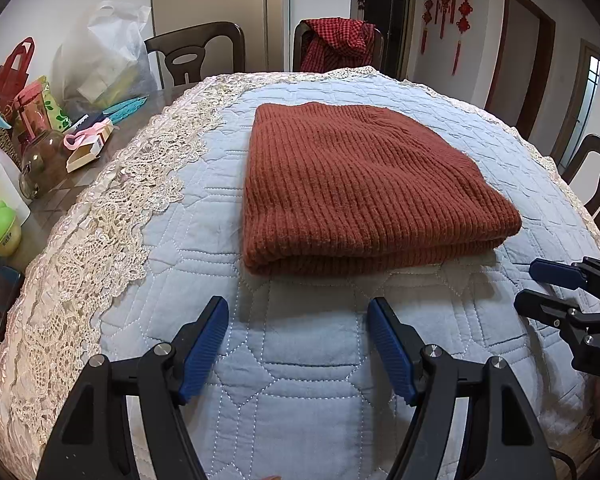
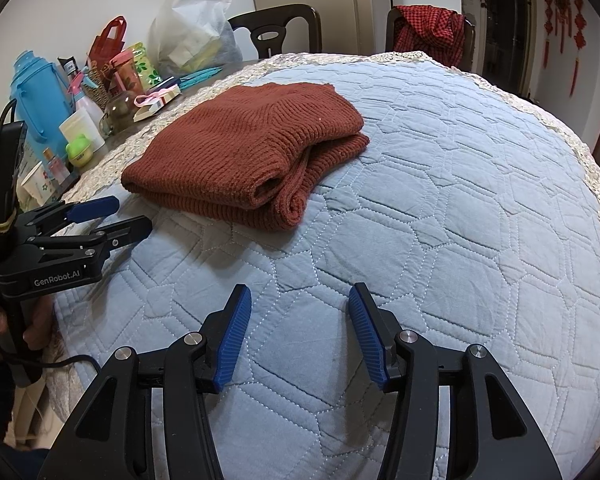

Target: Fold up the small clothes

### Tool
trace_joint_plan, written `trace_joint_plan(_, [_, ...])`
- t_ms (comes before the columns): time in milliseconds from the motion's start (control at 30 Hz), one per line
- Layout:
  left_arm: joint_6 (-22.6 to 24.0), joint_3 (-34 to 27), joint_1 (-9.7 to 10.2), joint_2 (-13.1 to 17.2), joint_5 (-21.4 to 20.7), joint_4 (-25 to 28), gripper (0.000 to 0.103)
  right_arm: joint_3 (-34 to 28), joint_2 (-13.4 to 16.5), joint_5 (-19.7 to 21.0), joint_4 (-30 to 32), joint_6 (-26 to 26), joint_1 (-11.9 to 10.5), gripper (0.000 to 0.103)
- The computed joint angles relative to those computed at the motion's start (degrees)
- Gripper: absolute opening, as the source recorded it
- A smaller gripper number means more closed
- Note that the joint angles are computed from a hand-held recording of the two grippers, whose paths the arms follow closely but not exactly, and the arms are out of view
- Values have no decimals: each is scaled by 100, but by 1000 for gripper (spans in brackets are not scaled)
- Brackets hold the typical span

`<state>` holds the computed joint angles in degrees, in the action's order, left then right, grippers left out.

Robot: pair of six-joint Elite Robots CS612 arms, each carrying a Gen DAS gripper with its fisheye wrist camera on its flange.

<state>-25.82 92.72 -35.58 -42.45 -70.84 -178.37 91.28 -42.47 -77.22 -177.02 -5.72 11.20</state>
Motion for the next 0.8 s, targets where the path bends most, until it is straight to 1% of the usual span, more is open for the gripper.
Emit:
trace_joint_plan(567, [-31, 1, -34, -9, 71, 49, 75, -1, 6, 17, -9, 14, 4, 53])
trace_joint_plan(800, [-48, -6, -27, -20, 38, 97, 75, 2, 5, 21, -9, 6, -5, 53])
